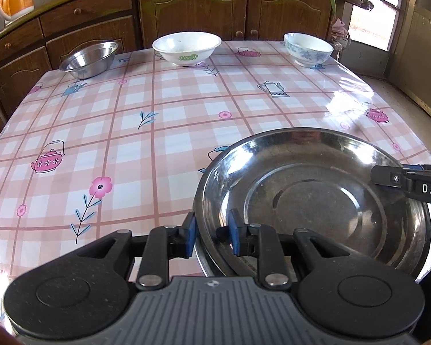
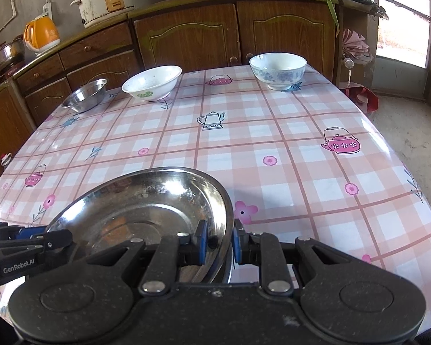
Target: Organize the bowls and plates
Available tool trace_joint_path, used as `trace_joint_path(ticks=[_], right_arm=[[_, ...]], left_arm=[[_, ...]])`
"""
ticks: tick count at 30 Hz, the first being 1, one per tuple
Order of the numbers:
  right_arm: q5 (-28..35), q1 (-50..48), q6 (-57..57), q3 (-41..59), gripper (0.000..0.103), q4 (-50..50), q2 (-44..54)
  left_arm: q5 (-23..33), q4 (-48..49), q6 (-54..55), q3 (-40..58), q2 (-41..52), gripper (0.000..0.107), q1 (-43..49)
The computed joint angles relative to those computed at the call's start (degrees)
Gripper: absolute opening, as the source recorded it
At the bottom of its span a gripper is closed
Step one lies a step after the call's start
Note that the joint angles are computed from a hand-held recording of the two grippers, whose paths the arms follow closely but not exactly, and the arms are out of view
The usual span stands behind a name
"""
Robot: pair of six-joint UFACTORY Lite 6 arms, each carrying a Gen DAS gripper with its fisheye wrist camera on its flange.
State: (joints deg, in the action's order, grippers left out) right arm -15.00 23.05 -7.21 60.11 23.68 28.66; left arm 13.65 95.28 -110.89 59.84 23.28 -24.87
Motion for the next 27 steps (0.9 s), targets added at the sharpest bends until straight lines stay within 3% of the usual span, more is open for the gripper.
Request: trace_joint_path(ticks=[7, 14, 15, 24, 26, 27], right_arm=[[0.1, -0.1, 0.8, -0.2, 0.025, -0.6, 0.7], [0.0, 0.6, -3.3, 0.3, 0.025, 3.4, 1.4], [0.0, 0.9, -5.5, 0.5, 0.025, 5.2, 1.5], [-0.4, 1.2, -8.7, 0.5, 0.026, 7.2, 1.9], [-1.7, 1.6, -12.1, -0.1, 0.046, 10.1, 1.4], [-2.3, 1.7, -13.1, -0.3, 0.050, 11.0, 1.1]], left_arm=[[3.6, 6.9, -4.6, -1.4, 0.2, 0.025, -2.0], [10.1, 6.9, 0.9, -1.4, 2.3, 0.031, -5.7], [9.5, 9.1, -0.7, -1.8, 2.0, 0.035, -5.5], [6.0, 21.1, -15.2, -3.5, 0.7, 0.034, -3.0], [4.9, 24.7, -19.9, -4.0, 0.1, 0.034, -2.1], [4.5, 26.6, -22.6, -4.3, -0.2, 0.034, -1.6]])
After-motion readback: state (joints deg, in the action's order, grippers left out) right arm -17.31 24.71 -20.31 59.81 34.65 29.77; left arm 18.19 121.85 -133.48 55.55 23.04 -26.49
